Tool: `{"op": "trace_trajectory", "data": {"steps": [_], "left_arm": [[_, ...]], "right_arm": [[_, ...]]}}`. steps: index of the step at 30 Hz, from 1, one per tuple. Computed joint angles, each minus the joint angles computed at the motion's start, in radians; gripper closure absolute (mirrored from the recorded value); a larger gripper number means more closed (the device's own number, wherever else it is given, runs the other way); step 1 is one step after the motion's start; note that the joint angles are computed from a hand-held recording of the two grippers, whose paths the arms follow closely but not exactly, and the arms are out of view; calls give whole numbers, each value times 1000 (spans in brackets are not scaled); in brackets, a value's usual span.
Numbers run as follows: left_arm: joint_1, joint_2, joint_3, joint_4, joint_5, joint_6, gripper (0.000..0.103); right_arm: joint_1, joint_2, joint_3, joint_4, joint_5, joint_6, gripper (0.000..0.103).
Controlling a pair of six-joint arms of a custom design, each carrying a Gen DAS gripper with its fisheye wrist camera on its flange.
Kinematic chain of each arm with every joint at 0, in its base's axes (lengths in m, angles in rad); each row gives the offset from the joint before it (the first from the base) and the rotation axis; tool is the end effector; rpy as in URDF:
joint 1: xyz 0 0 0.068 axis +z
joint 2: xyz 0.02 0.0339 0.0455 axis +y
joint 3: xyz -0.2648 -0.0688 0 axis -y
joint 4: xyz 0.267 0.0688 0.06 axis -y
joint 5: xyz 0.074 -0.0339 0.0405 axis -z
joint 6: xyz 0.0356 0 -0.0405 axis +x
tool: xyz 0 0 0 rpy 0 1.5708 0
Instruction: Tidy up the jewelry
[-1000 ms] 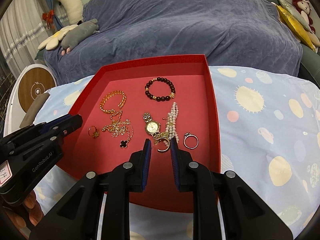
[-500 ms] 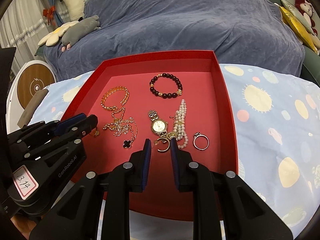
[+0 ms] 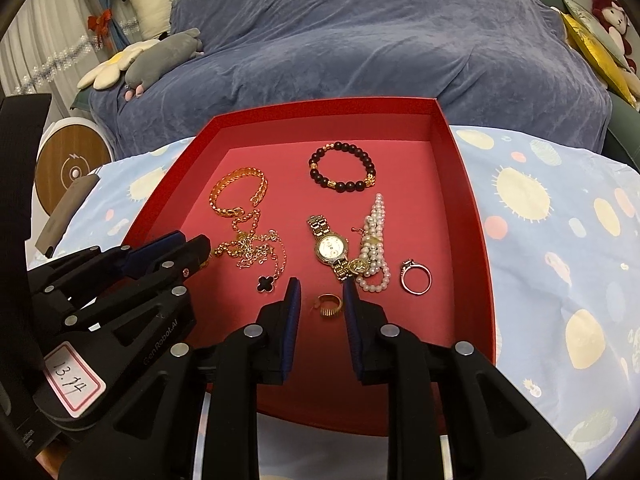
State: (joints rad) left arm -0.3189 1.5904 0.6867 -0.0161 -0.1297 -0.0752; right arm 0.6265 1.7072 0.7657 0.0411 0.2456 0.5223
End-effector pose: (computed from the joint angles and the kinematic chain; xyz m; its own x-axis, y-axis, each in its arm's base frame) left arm 0.2899 -0.0909 0.1187 -0.7710 0.1761 -0.6120 0.1790 0.9822 0.0571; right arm 0.2717 0.1859 0.1103 -0.7728 0.0380 -0.6335 -0.0702 0.9870 0.1448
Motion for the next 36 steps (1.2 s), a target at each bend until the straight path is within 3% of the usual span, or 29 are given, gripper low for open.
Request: {"op": "trace_trajectory", "data": {"steps": [2,6,14,19,25,32,36], "left_arm": [[5,0,0,-2,1,-8,73],[11,-20,-14,8,-9,-17,61],[15,-64,-34,-8,-26,-35,61],[1,-110,-63,-28,-54,-59,61],[-13,-161,-95,-43,-69,-66,60],[-34,-256,-140,-76,-103,-73,49],[-29,-333,-164,-116,-104,-85,43]], "right_arm": [[-1,-3,-3,2,2,6,75],[6,-16,-5,0,11,8,73],[24,-48,-21,-13,30,20,69],[39,-69,-29,-36,59,35,59],[65,-98,-45,-63,102,37,57],[96,-168,-81,-106,127,68,55],[130,-225,-99,-149,176,106,44]]}}
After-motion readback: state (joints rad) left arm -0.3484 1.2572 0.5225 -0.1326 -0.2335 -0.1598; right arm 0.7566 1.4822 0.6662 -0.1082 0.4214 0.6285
